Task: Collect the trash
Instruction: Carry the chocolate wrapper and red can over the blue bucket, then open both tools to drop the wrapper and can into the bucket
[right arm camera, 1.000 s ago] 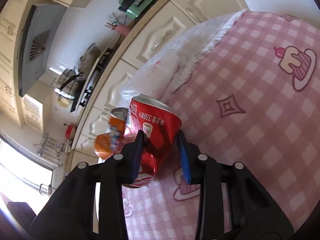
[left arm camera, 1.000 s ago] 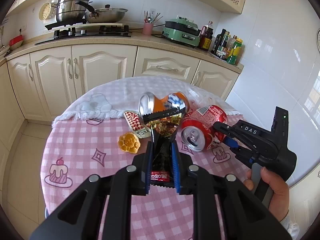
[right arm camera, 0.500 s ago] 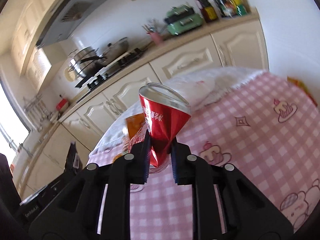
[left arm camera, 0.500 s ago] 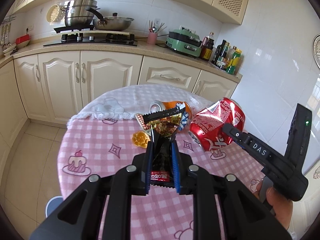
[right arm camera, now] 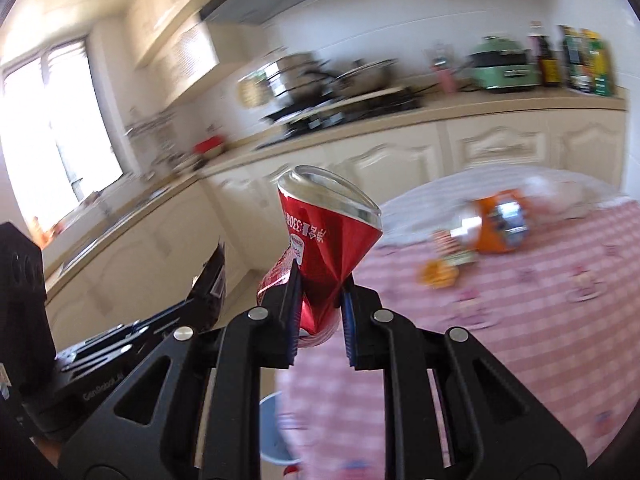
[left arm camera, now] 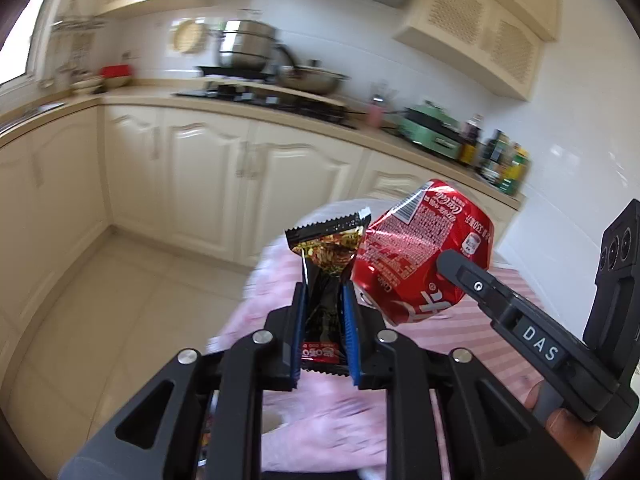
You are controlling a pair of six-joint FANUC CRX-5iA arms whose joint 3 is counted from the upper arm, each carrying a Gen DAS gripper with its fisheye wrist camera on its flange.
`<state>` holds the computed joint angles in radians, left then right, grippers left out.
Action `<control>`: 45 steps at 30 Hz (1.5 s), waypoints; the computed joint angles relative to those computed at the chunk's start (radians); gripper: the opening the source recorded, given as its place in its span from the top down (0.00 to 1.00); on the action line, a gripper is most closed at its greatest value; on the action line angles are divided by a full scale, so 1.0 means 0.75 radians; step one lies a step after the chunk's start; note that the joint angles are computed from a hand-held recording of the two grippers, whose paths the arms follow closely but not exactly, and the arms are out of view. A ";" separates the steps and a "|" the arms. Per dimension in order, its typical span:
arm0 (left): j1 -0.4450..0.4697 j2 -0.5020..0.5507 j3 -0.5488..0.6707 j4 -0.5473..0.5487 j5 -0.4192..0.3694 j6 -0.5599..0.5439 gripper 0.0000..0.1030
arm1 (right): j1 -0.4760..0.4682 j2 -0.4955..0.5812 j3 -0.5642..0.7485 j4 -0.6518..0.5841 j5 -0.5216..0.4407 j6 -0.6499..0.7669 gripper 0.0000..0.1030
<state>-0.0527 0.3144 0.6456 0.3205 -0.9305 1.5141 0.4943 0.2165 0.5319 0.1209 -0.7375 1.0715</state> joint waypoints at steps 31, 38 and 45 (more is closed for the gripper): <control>0.331 0.263 -0.226 -0.046 -0.190 0.178 0.63 | 0.164 0.793 0.698 -0.326 -0.676 0.250 0.83; 0.334 0.284 -0.205 -0.095 -0.230 0.201 0.59 | 0.162 0.832 0.726 -0.350 -0.712 0.249 0.83; 0.361 0.255 -0.268 -0.117 -0.238 0.227 0.56 | 0.181 0.885 0.792 -0.358 -0.770 0.239 0.83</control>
